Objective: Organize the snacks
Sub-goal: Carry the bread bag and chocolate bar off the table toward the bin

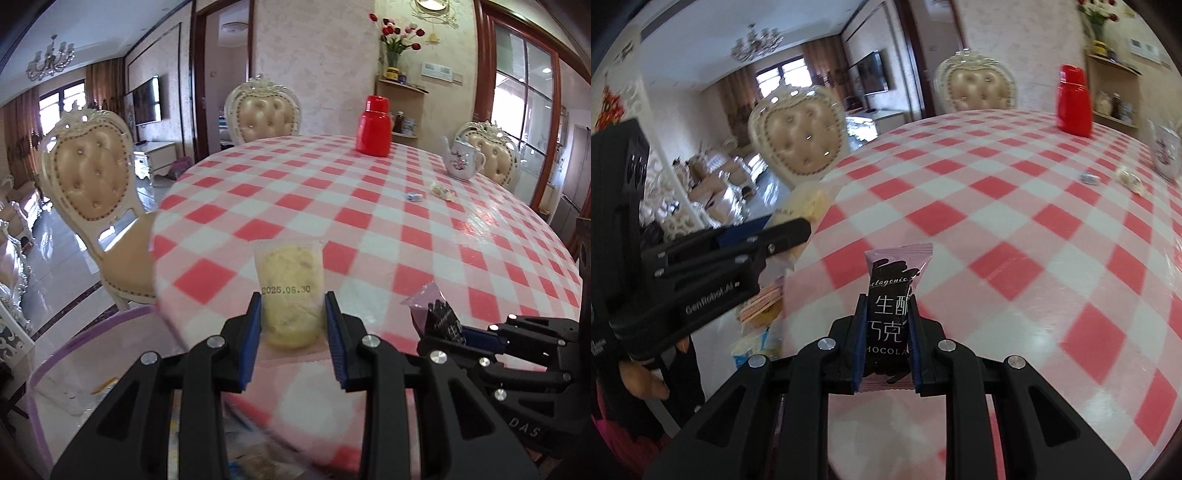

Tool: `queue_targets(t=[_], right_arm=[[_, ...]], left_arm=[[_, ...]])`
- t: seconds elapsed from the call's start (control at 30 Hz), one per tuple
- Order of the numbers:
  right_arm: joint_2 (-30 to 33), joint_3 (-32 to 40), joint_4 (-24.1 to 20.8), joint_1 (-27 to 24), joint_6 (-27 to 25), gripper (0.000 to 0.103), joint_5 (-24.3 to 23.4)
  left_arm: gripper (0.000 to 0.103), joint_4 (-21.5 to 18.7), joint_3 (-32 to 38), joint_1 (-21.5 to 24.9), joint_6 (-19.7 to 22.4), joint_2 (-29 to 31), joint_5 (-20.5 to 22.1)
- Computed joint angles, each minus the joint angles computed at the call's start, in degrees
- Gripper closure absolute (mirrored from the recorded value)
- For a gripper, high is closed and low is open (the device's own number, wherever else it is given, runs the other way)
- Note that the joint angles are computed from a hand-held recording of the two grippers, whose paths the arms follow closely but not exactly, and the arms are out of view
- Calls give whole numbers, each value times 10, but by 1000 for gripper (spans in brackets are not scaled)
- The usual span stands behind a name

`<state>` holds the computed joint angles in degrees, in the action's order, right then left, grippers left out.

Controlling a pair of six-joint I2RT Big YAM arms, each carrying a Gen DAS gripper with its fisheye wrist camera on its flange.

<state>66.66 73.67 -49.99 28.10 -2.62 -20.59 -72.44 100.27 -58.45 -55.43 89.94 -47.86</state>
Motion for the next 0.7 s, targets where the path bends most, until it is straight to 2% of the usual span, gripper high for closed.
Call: queue_targets(t=[0.37,0.7], right_arm=[[6,7,-20,108,-33,84,30],[13,4,-41,179,-74,84,28]], left_arm=[[70,-95,-80,2,-54,-98,-17],[69,-191,-132,11,-89,-160,15]])
